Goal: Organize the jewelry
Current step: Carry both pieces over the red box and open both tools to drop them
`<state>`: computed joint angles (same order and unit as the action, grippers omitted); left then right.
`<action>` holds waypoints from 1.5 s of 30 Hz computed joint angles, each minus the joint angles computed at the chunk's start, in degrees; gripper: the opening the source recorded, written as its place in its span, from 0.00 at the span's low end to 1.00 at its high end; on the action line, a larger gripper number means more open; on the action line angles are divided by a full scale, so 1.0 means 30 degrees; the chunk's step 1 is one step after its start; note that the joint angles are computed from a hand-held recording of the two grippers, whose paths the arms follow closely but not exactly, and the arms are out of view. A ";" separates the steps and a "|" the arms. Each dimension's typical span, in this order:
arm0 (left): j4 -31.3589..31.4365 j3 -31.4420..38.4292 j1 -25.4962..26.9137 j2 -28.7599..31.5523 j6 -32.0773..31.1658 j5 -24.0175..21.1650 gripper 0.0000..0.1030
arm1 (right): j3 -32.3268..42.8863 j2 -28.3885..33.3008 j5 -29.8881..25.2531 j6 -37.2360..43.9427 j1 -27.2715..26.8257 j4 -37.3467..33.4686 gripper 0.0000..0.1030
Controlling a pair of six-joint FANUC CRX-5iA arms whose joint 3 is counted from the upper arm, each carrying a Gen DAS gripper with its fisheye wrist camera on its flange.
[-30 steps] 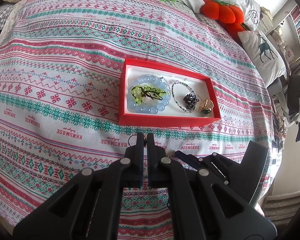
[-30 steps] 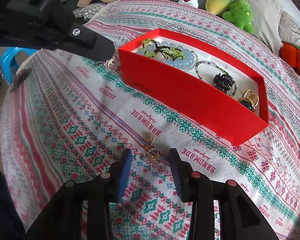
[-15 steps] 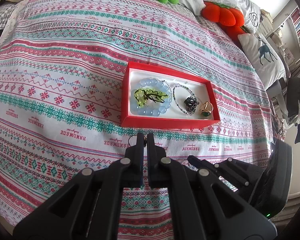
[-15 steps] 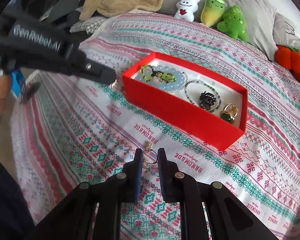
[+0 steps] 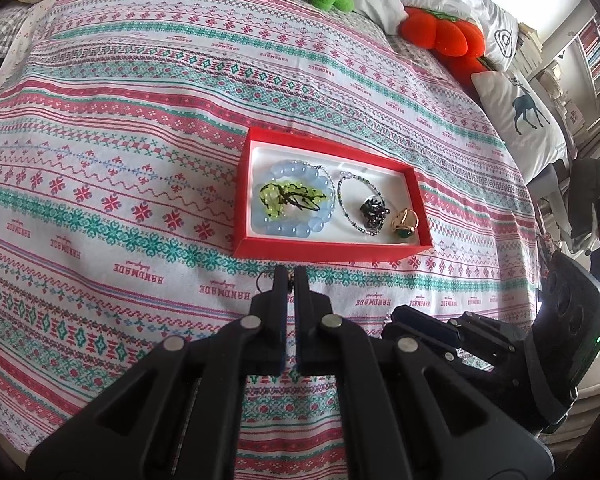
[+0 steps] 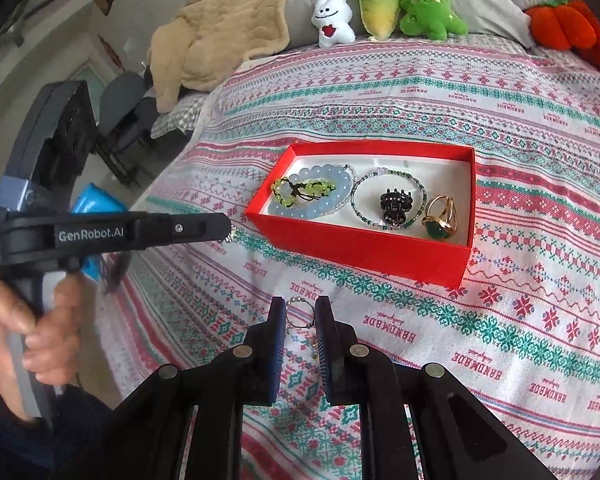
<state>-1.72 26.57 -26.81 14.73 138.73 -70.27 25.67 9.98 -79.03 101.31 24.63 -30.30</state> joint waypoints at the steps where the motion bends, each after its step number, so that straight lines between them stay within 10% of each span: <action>1: 0.0020 -0.0047 0.0012 -0.0044 0.0021 0.0159 0.03 | 0.0269 0.0148 -0.0283 -0.0192 -0.0329 -0.0554 0.15; 9: 0.0290 -0.0226 0.0110 -0.0336 0.0241 0.1725 0.03 | 0.1566 0.0951 -0.1106 -0.1799 -0.2188 -0.3759 0.15; 21: 0.0765 -0.0838 0.0482 -0.0408 0.0325 0.4480 0.03 | 0.2128 0.1218 0.0640 -0.2877 -0.1872 -0.2062 0.15; 45: 0.1123 0.0690 0.0650 0.1607 0.0251 0.4318 0.03 | 0.2531 0.2602 0.2860 -0.2929 0.0173 0.1928 0.15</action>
<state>1.65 28.64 -24.86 19.55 139.48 -57.31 33.26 17.78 -70.45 92.53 25.14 -24.52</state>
